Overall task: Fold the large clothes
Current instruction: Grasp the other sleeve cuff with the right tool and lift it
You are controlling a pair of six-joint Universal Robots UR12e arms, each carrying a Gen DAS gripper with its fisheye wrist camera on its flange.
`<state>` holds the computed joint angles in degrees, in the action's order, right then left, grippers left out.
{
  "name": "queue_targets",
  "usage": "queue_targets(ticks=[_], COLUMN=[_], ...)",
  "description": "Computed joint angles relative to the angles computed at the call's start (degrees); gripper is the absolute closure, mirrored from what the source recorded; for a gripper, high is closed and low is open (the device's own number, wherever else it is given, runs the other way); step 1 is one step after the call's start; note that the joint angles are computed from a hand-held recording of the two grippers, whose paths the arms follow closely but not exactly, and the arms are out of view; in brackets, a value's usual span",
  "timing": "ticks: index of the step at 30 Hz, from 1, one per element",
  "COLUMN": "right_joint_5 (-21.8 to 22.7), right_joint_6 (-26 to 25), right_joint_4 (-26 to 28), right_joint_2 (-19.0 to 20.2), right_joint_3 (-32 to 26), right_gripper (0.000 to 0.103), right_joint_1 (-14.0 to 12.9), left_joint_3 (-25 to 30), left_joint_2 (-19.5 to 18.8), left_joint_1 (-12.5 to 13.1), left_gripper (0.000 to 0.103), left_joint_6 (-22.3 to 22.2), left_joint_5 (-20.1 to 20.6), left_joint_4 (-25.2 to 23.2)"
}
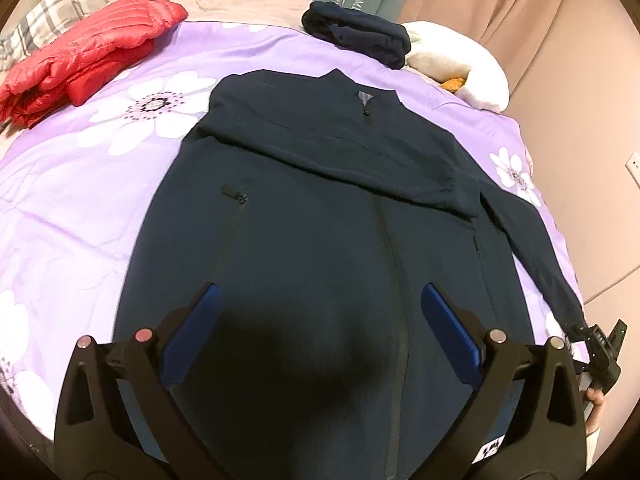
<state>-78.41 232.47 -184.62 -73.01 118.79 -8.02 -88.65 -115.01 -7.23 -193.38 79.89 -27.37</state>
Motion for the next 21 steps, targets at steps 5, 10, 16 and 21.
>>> queue_targets(ticks=[5,10,16,21], right_joint_5=[-1.49,-8.46,-14.95,-17.57], right_joint_6=[4.74,13.24,22.27,27.65], right_joint_4=[-6.2,-13.16,-22.07,-20.12], right_joint_2=[1.32,4.53,7.54,7.49], right_joint_3=[0.91,-0.91,-1.69,-2.45], right_gripper=[0.026,0.023,0.019,0.019], right_joint_1=[-0.74,-0.26,0.09,-0.14], left_joint_3=[-1.2,-1.73,-2.91,-3.84], left_joint_2=[1.09,1.67,2.69,3.11], left_joint_1=[0.13,-0.16,-0.79,-0.8], left_gripper=[0.002,0.002,0.002,0.002], left_joint_6=[-1.01,-1.99,-1.76,-1.98], left_joint_5=[1.36,1.98,2.62,1.95], left_joint_4=[-0.5,-1.33,-0.31,0.32])
